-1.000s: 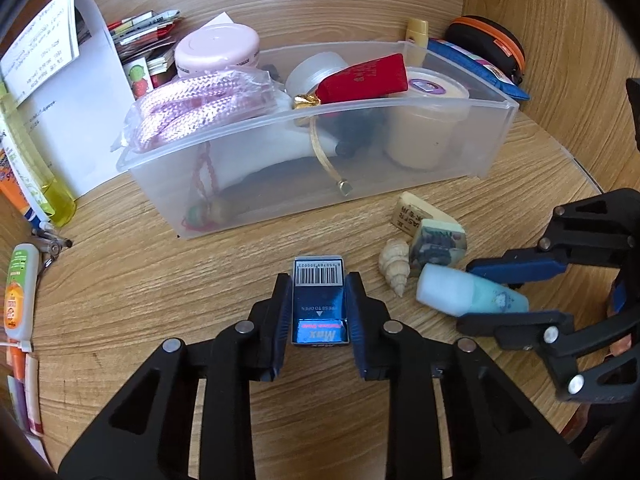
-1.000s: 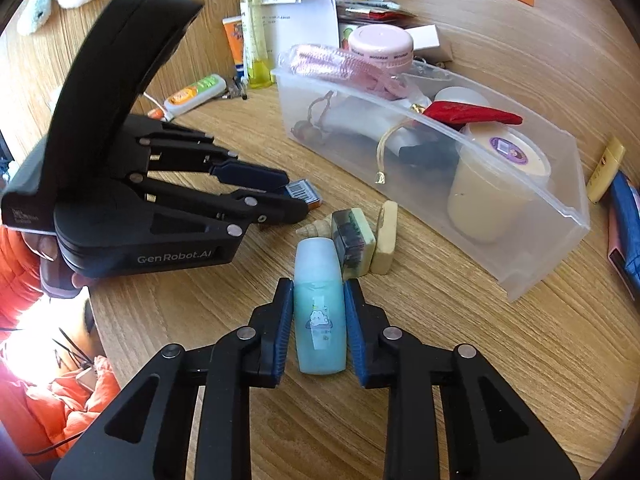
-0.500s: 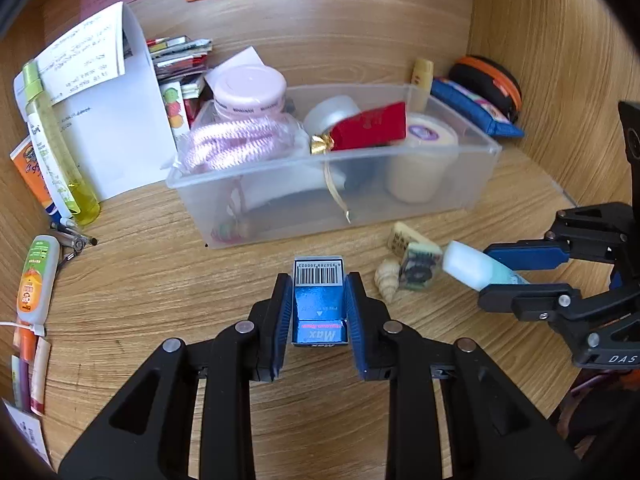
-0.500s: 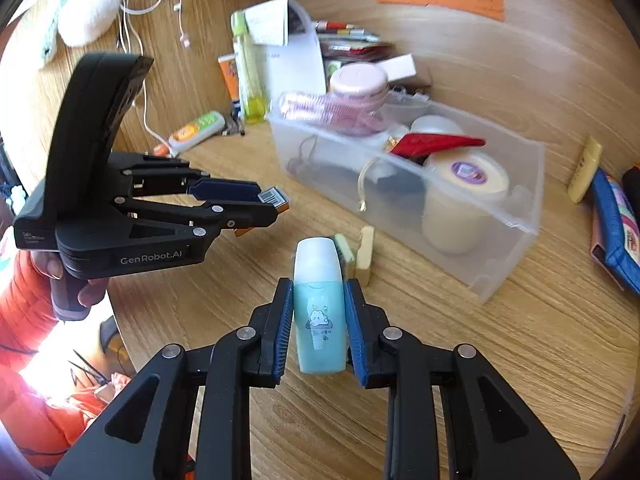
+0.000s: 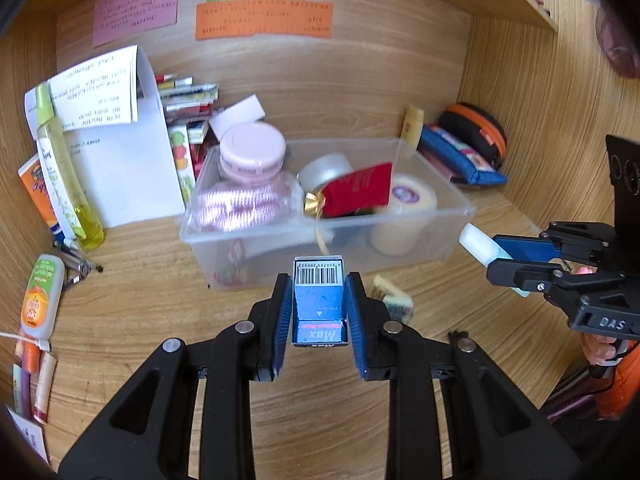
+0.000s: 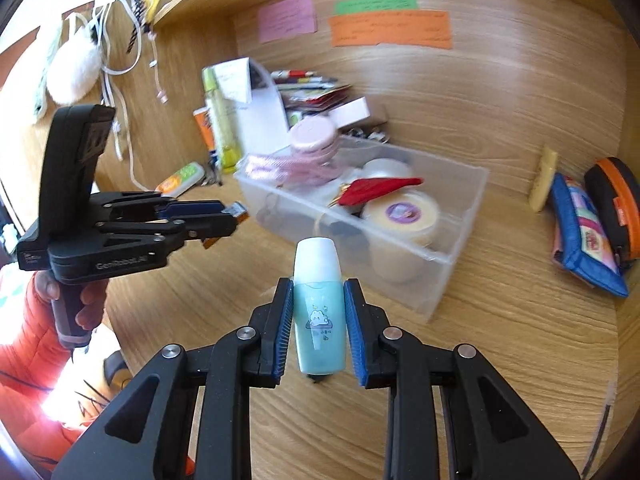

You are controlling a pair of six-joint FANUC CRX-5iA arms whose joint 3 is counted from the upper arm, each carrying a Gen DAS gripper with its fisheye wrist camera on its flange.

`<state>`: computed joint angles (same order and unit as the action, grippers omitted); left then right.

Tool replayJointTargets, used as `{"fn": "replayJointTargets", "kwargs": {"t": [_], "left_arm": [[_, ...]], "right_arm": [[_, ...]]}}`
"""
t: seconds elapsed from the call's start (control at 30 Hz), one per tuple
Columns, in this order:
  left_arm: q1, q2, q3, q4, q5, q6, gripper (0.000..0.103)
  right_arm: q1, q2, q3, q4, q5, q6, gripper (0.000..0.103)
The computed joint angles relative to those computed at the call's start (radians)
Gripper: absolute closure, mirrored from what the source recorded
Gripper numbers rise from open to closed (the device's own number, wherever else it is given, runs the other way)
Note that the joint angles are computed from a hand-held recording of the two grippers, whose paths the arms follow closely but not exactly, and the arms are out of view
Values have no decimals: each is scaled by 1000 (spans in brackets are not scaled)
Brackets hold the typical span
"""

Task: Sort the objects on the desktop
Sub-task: 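Carry the blue card box and light blue bottle over the clear box with both grippers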

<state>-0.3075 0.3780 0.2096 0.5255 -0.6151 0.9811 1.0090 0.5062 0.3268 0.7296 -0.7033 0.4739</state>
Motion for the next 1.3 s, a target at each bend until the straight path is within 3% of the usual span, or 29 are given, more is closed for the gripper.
{"fn": "replayJointTargets", "kwargs": {"t": [0.23,0.63,1.03,1.3], "left_arm": [[-6,30,49,32,-13,-14,77],[-18,137,221,49,-74,-27,77],[-27,283,450,0,-186,26,77],[-23,366,583,-35,-265,79,77]], "right_arm": [[-23,-11,-9,50,-2,-46,80],[-74,52,109,29,-44,-9,80],[-126,203,383,-100,-174,155,80],[-151,387,719,-213,-360,328,80]]}}
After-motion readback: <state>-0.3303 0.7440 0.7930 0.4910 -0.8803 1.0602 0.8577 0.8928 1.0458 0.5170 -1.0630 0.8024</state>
